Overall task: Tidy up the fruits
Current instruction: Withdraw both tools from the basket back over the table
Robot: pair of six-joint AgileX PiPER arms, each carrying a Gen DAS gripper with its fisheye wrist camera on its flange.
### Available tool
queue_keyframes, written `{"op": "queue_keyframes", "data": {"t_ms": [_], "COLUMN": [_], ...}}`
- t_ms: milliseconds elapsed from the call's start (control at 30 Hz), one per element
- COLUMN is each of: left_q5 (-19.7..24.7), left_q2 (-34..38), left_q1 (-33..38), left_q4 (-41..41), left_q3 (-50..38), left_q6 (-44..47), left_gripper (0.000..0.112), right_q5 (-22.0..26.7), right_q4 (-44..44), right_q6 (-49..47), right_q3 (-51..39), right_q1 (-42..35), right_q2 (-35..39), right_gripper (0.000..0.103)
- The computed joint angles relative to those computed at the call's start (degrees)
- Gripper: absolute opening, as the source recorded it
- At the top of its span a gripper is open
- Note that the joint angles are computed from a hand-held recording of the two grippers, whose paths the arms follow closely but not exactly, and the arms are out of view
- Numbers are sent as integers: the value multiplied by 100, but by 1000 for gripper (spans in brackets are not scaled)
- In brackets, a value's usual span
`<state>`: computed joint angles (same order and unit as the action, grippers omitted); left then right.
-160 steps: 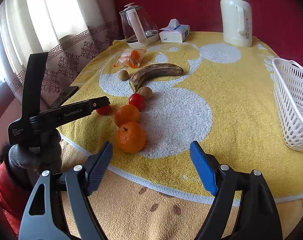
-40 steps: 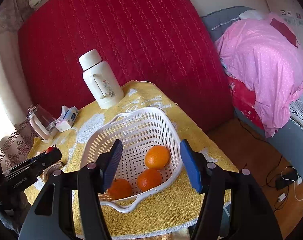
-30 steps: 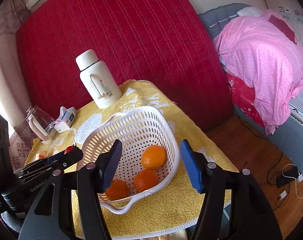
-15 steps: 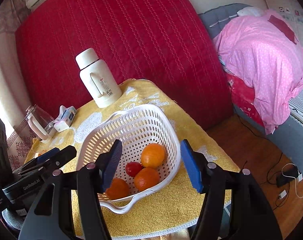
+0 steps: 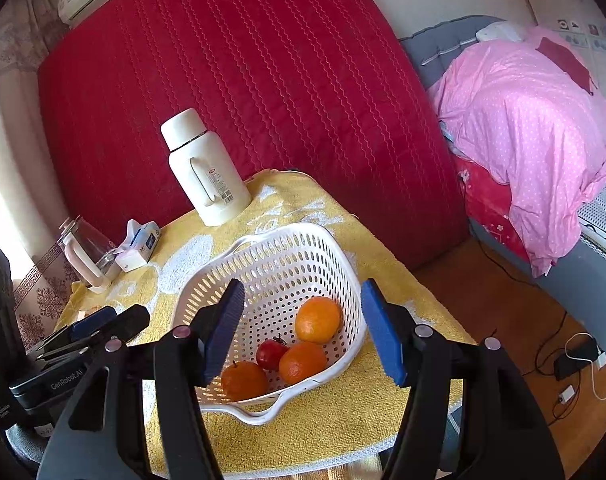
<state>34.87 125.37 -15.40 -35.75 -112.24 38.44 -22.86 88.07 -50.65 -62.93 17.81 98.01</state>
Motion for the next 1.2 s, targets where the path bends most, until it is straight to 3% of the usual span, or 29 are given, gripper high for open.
{"op": "queue_keyframes", "data": {"t_ms": [467, 567, 1200], "left_q5": [-94, -92, 42], "left_q2": [-169, -167, 288], "left_q1": [402, 530, 1613], "left_q4": [38, 26, 430], "left_q3": [258, 263, -369], "left_q6": [-138, -174, -822], "left_gripper": [88, 88, 88], "right_q5": [-426, -432, -527], "right_q4": [149, 278, 1066], "right_q6": [-442, -685, -1725], "right_q3": [-148, -244, -977], "right_q1": [500, 627, 1247], "right_q2": [-7, 48, 592], "right_gripper": [63, 71, 71]}}
